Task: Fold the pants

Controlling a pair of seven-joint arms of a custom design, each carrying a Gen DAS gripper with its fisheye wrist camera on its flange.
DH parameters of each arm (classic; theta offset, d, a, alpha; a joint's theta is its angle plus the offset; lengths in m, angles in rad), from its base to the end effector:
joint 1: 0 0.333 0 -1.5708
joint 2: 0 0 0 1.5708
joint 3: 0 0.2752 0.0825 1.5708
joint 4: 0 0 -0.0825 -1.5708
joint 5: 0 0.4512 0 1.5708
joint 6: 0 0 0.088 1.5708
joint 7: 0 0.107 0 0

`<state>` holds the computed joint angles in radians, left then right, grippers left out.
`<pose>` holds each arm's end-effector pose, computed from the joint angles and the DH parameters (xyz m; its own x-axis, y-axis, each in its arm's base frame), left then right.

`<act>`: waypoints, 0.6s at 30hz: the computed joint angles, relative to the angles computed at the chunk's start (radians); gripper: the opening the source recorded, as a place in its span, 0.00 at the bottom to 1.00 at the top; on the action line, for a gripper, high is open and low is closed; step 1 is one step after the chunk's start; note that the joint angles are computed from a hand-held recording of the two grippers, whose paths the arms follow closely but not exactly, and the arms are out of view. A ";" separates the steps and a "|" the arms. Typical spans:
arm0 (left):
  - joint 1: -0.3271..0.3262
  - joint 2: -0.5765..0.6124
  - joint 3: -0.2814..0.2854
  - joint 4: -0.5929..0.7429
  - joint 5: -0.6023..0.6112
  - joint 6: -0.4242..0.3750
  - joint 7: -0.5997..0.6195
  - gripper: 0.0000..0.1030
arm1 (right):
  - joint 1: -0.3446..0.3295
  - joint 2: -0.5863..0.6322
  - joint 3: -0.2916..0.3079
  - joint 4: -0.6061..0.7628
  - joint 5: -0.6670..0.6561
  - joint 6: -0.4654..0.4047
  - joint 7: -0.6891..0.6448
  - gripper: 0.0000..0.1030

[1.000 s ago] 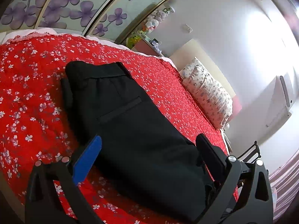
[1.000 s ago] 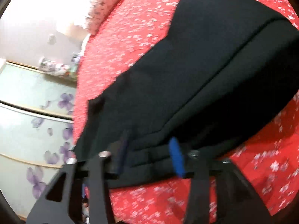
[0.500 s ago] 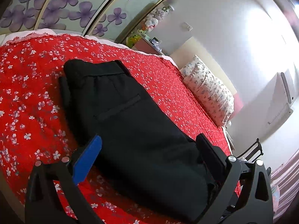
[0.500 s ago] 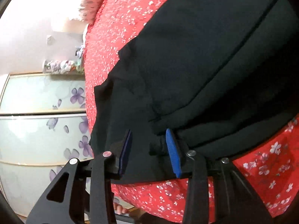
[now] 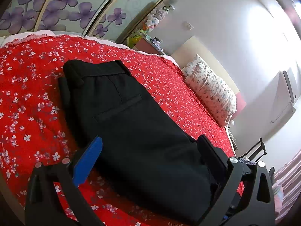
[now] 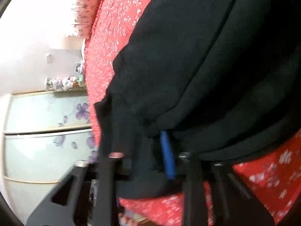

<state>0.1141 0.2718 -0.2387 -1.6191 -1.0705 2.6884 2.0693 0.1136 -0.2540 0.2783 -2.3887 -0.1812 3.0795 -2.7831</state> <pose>0.7387 -0.0477 0.4879 -0.1133 -0.7506 0.6510 -0.6657 -0.4290 -0.6105 0.5246 0.2361 0.4495 -0.5849 -0.1050 -0.8042 -0.2655 0.9618 0.0675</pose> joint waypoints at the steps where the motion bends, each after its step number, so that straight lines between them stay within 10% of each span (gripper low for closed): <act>1: 0.001 0.000 0.000 0.000 -0.001 -0.001 0.001 0.98 | -0.040 0.000 0.037 -0.001 -0.042 0.008 0.029 0.03; 7: 0.005 0.000 0.000 0.001 -0.015 -0.007 0.004 0.98 | -0.096 -0.049 0.096 -0.029 -0.096 0.047 0.020 0.00; 12: 0.008 -0.004 0.001 -0.004 -0.028 -0.012 0.010 0.98 | 0.036 -0.058 -0.002 -0.023 0.004 -0.003 -0.111 0.00; 17: 0.010 -0.002 0.004 -0.002 -0.039 -0.023 0.014 0.98 | 0.053 -0.041 0.007 0.204 -0.222 -0.513 -0.381 0.29; 18: 0.011 -0.003 0.004 -0.003 -0.043 -0.024 0.016 0.98 | 0.061 -0.020 0.012 0.253 -0.284 -0.584 -0.435 0.53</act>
